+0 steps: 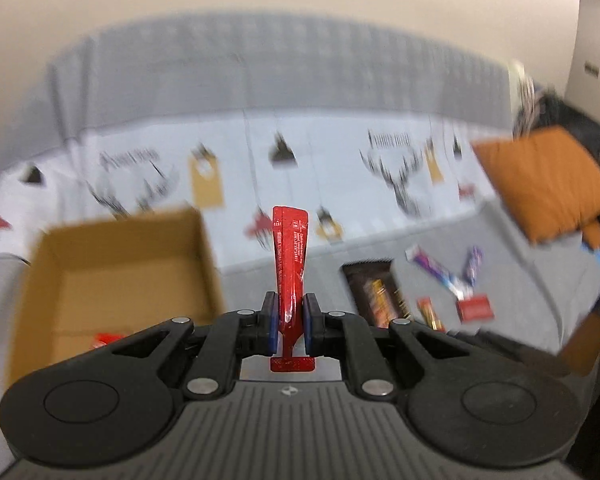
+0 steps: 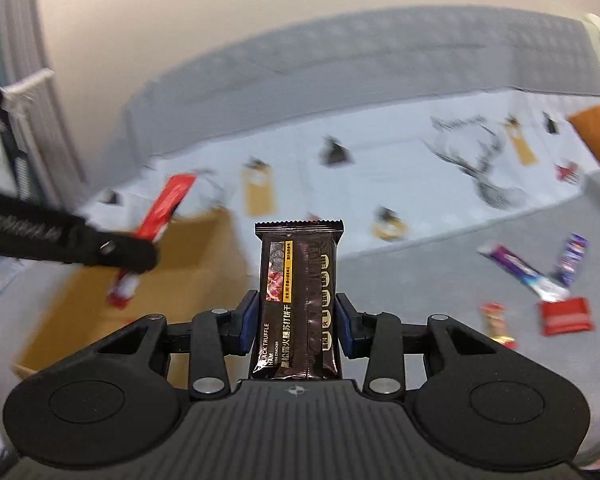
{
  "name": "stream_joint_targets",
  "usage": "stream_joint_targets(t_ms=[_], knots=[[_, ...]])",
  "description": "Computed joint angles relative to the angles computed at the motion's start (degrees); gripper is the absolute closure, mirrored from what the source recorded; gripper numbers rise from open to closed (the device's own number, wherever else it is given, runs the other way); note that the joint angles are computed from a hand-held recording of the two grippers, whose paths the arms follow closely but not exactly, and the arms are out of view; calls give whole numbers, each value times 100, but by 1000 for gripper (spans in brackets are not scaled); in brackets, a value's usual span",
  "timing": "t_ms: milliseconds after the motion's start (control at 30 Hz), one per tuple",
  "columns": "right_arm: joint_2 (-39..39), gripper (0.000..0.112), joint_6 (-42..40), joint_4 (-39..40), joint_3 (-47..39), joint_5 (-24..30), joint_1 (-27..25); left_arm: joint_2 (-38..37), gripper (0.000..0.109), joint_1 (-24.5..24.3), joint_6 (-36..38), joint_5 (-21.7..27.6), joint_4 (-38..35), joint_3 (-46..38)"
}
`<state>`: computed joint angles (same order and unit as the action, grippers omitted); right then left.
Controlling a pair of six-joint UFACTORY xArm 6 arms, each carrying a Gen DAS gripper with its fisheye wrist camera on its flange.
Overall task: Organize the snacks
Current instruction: 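Carry the red stick and chocolate bar over the box, then open left tool to drop red stick while right tool releases chocolate bar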
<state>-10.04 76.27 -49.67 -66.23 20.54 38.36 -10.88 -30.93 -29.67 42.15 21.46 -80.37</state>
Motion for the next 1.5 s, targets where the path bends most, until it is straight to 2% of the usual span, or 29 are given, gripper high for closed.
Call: stream_joint_targets(t_ms=[33, 233, 400, 667, 767, 867, 1067, 1333, 1433, 1500], knots=[[208, 71, -185, 52, -492, 92, 238, -172, 96, 41, -79, -34, 157, 53], [826, 71, -869, 138, -1994, 372, 748, -1082, 96, 364, -329, -368, 622, 449], [1336, 71, -1281, 267, -2889, 627, 1018, -1610, 96, 726, -235, -623, 379, 912], [1939, 71, -1885, 712, -3436, 1183, 1286, -1904, 96, 1488, 236, -977, -459, 1763], [2091, 71, -1928, 914, -3435, 1314, 1292, -1890, 96, 1703, 415, -1050, -823, 2083], [2306, 71, -2134, 1203, -3553, 1464, 1287, -1819, 96, 1947, 821, -1099, -1522, 2299], [2911, 71, -2829, 1920, -4097, 1777, 1234, -1502, 96, 2303, 1028, -1309, -1894, 2570], [3514, 71, -3314, 2354, -4702, 2162, 1183, -1096, 96, 2390, 1322, -1513, -2290, 2920], [3773, 71, -3383, 2601, -4933, 2386, 1153, -975, 96, 2436, 1686, -1487, -2749, 2917], [3856, 71, -3449, 2708, -4990, 2466, 1154, -947, 96, 2443, 1747, -1499, -2725, 2941]])
